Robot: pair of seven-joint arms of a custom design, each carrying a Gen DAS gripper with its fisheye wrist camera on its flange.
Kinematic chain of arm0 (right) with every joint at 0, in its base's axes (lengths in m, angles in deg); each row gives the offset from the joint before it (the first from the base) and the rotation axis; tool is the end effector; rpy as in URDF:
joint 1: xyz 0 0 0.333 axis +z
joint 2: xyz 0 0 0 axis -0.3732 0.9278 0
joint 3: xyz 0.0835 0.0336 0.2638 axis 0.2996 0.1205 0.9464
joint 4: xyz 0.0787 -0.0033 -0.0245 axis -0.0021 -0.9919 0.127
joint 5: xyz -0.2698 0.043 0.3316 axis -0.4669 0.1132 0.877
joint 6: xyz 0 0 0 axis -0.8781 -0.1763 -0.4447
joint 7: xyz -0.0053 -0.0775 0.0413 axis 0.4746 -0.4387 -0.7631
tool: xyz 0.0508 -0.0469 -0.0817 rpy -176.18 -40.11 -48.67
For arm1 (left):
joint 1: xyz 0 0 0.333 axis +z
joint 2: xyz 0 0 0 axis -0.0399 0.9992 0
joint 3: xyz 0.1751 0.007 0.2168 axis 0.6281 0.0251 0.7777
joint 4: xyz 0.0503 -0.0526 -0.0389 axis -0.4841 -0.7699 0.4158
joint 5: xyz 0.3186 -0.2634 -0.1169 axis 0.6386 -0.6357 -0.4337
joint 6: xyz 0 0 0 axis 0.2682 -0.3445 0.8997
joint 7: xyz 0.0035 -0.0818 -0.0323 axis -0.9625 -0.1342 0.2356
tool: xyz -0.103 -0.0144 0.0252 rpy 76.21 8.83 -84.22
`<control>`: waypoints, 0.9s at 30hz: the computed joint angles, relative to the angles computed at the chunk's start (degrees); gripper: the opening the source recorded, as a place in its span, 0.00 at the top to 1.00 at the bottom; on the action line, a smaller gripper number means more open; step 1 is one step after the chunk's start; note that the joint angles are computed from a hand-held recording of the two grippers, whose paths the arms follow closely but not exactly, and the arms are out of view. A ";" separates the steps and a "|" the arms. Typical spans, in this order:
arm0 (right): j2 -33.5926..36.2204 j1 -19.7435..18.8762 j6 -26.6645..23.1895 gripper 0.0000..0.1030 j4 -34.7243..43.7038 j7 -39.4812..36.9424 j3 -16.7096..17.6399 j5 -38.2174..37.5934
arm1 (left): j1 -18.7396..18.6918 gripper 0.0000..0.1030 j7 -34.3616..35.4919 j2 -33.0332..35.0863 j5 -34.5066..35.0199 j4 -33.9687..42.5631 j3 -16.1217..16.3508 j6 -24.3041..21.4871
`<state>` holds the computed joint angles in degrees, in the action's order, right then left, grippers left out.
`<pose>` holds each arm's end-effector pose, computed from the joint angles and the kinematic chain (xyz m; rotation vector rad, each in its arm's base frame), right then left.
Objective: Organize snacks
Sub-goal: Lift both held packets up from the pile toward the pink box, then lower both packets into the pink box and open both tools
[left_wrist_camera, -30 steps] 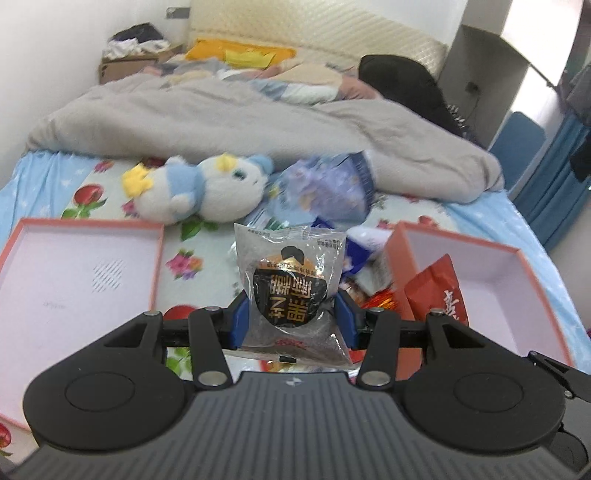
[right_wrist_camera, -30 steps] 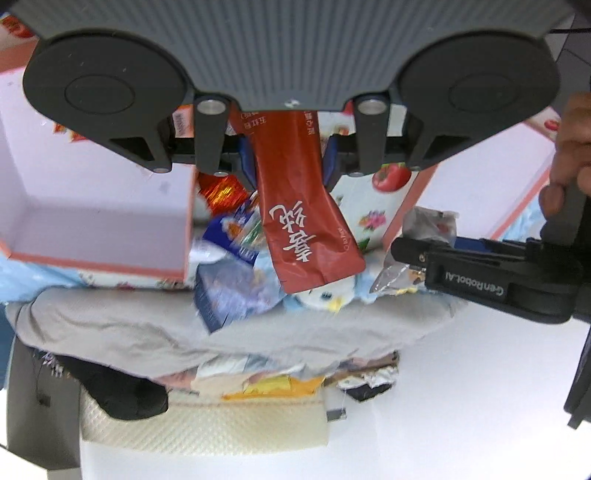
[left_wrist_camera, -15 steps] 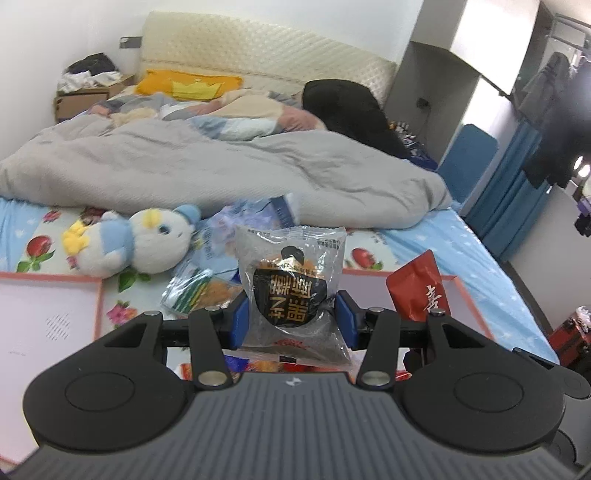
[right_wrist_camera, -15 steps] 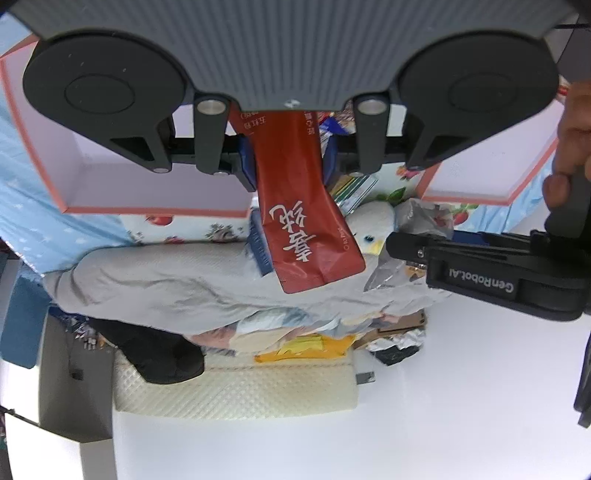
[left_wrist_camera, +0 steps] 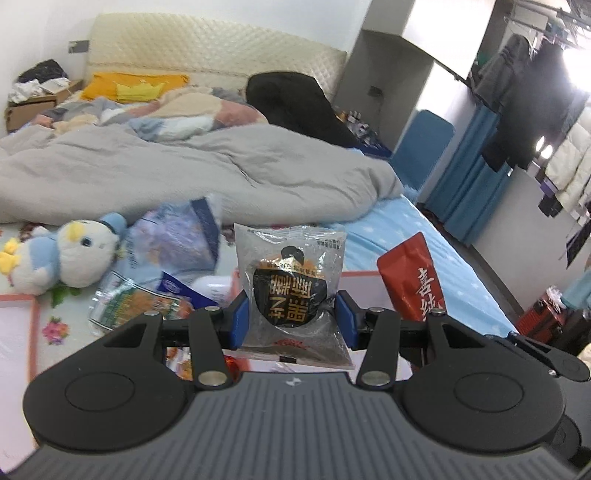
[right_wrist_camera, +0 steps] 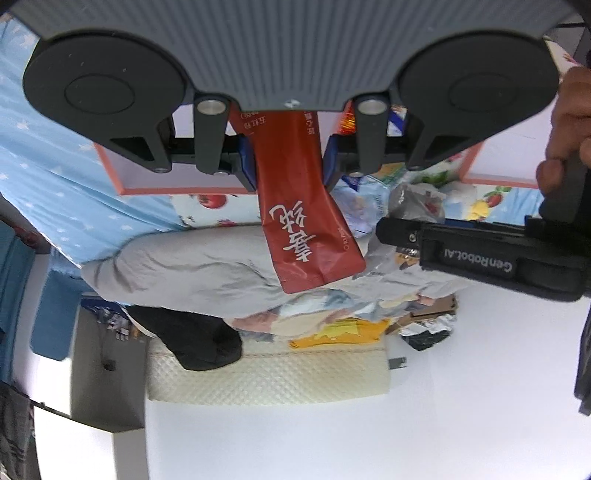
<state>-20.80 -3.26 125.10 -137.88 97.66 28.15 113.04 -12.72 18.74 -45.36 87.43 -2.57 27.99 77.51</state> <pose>0.5822 0.2504 0.6997 -1.9284 0.9183 -0.4486 0.5495 -0.2384 0.7378 -2.0407 1.2947 -0.9440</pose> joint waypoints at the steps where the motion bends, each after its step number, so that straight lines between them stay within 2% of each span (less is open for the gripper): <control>1: 0.42 -0.21 0.01 0.61 0.19 0.79 -0.16 -0.78 | -0.10 0.48 0.34 1.19 -0.42 0.73 -0.03 0.30; 12: 5.61 -2.88 -3.63 0.61 2.09 6.22 -1.28 -6.81 | -2.77 0.48 5.78 14.70 -6.50 8.49 1.15 1.55; 19: 8.32 -3.90 -6.08 0.61 2.75 7.84 -1.50 -9.49 | -4.99 0.48 7.81 22.75 -8.51 15.85 2.14 -1.72; 27: 10.23 -4.94 -8.46 0.61 3.85 8.23 -1.46 -8.54 | -6.18 0.47 9.29 26.06 -8.98 19.68 3.13 -4.66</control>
